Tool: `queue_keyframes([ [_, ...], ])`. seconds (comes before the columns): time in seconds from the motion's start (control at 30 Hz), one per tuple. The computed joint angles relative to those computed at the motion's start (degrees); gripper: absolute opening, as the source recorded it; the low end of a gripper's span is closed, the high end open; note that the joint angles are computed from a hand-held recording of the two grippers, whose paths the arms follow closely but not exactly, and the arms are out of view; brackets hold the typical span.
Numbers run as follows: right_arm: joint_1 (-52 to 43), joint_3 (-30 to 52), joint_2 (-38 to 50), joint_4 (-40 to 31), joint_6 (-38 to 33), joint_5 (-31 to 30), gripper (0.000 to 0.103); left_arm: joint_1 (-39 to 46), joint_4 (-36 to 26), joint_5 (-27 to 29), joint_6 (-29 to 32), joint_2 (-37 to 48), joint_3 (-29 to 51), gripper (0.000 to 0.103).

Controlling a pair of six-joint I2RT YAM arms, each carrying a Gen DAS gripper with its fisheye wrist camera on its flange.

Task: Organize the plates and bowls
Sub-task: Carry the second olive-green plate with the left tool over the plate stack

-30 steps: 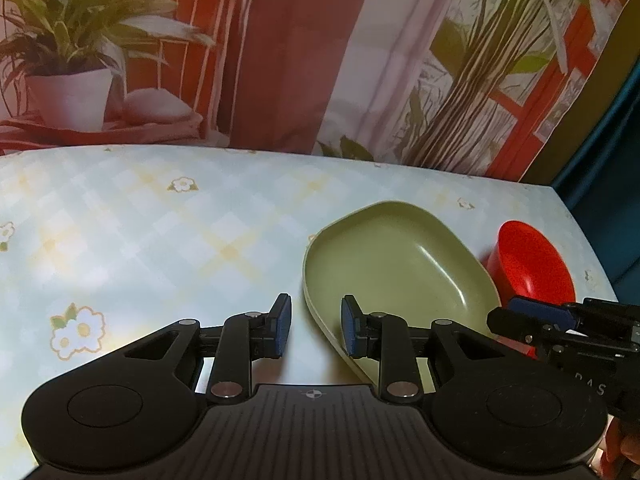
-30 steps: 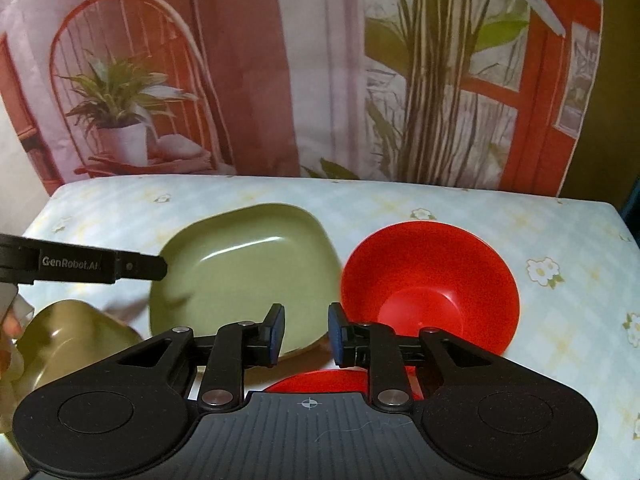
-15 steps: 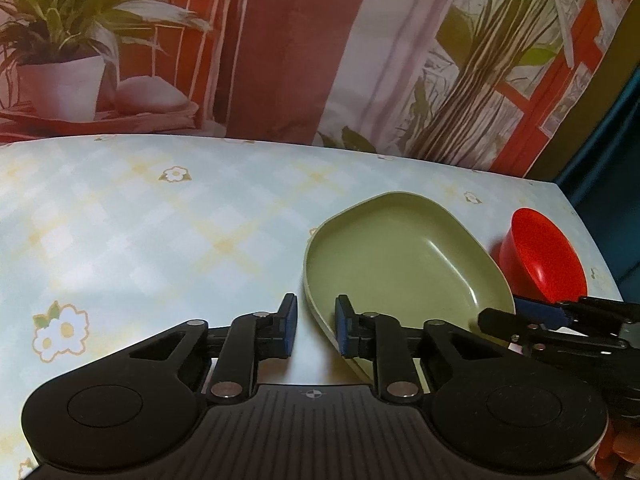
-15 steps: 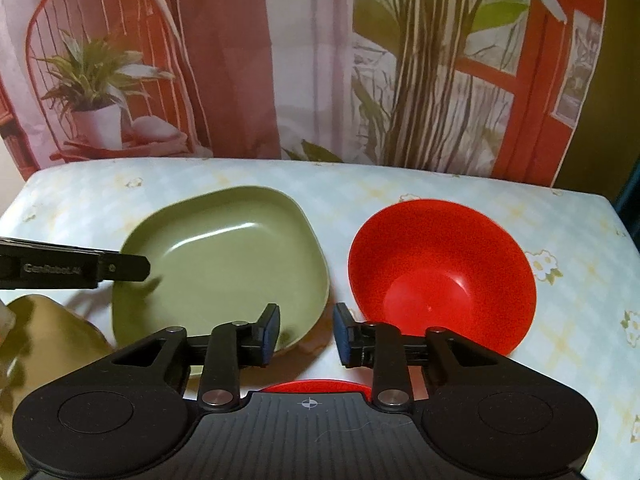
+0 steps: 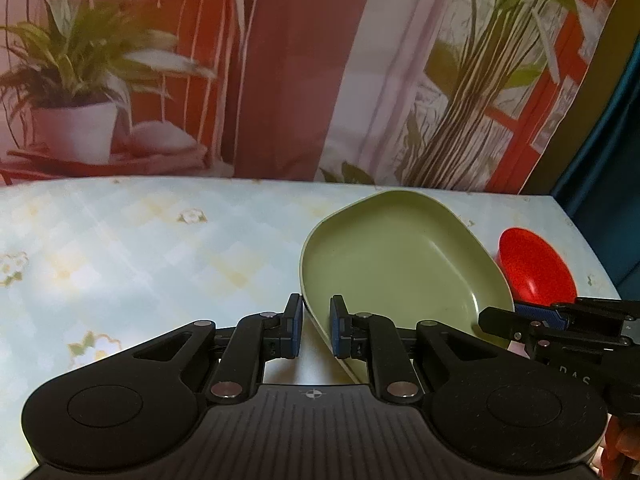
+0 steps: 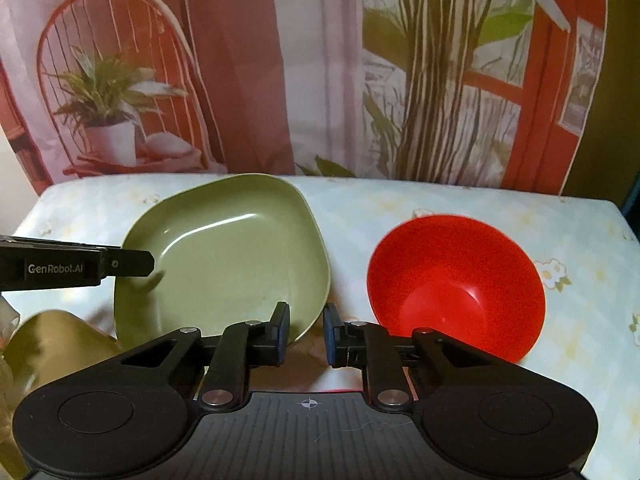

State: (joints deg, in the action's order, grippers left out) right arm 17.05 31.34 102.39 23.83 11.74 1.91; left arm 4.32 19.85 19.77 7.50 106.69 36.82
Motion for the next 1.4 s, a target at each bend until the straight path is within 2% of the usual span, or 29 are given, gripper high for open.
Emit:
queue_keyframes([
  [0.4,4.77,-4.36,-14.24,-5.66,2.83,0.88,0.017,5.06,-8.27,1.91,4.41,-15.09,-5.83,0.015],
  [0.87,14.84,-11.69,-29.90,-13.64,8.79,5.71,0.017,16.08,-18.91,8.24,12.59,-33.12,-16.91,0.017],
  [1.03,17.63,-12.89,-33.39,-16.16,9.77,7.40,0.016,20.28,-22.20,10.93,15.29,-37.43,-19.82,0.018],
  [1.4,20.08,-14.31,-34.68,-16.24,9.74,7.81,0.016,25.78,-26.23,13.30,18.46,-41.65,-23.41,0.019],
])
